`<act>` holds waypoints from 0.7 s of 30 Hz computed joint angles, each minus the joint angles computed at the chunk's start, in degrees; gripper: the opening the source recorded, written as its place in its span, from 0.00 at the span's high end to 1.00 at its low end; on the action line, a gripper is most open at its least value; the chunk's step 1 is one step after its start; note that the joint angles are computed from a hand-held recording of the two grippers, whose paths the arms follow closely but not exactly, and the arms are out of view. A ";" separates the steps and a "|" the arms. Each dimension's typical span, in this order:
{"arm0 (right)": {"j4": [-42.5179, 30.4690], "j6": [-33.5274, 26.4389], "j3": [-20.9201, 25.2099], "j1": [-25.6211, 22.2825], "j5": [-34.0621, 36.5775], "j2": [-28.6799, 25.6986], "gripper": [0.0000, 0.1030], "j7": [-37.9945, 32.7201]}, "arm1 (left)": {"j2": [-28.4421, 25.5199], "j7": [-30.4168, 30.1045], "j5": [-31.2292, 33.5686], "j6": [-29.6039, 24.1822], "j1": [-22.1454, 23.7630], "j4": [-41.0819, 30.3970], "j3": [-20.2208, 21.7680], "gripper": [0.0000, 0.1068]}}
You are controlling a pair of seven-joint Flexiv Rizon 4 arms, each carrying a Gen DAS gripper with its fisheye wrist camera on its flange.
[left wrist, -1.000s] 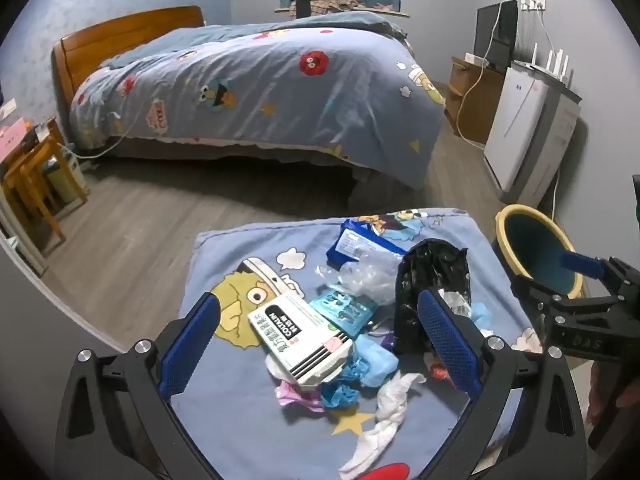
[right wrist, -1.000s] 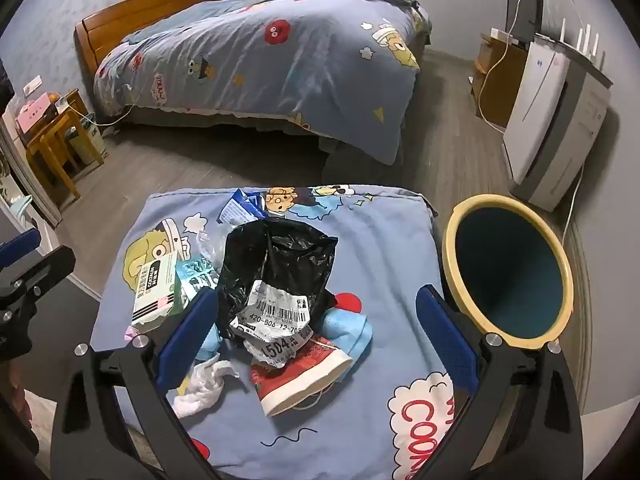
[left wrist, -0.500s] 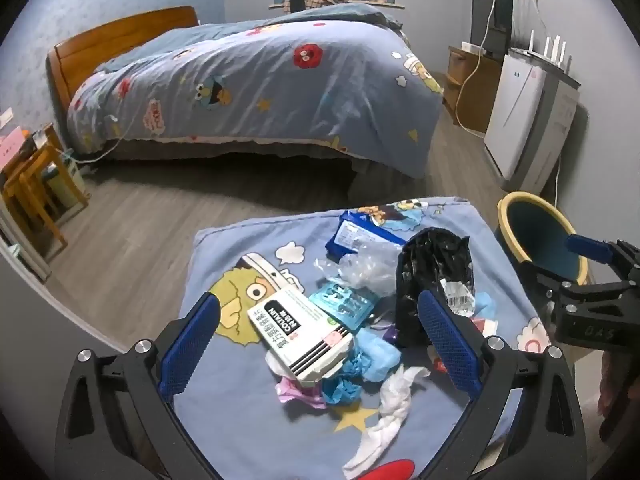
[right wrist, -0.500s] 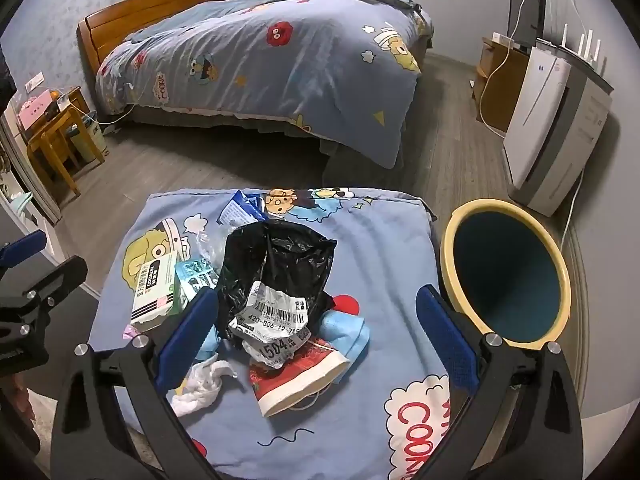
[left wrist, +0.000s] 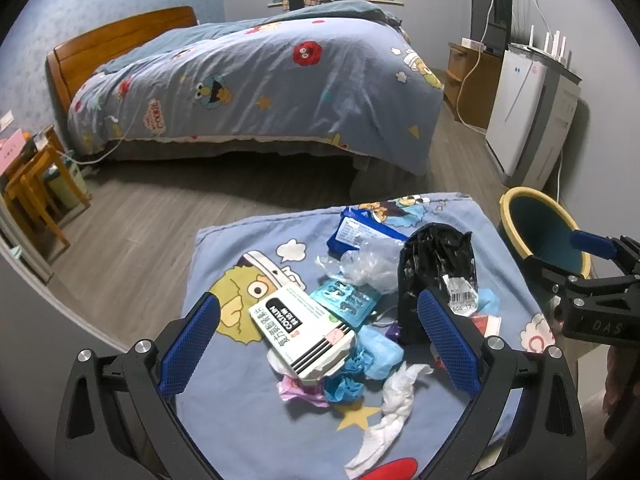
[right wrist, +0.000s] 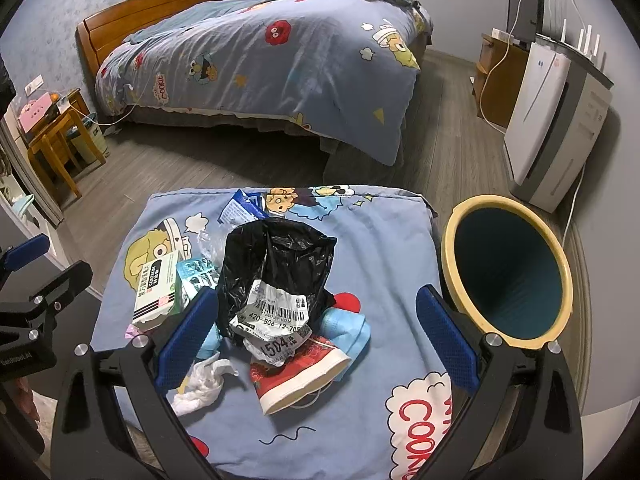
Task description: Collect trash
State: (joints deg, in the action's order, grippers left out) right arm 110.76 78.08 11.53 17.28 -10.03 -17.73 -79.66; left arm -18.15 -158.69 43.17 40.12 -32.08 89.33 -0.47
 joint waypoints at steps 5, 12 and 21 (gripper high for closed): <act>-0.11 -0.06 0.04 -0.04 0.14 -0.08 0.05 -0.22 | 0.00 -0.08 0.07 0.08 0.02 0.08 -0.01 0.08; -0.27 -0.25 0.10 -0.07 0.38 -0.12 0.05 -0.39 | -0.09 0.09 -0.05 -0.11 0.02 -0.12 -0.02 0.08; -0.57 -0.63 0.37 -0.25 0.94 -0.18 0.05 -0.81 | -0.15 0.17 -0.10 -0.22 -0.02 -0.20 0.00 0.08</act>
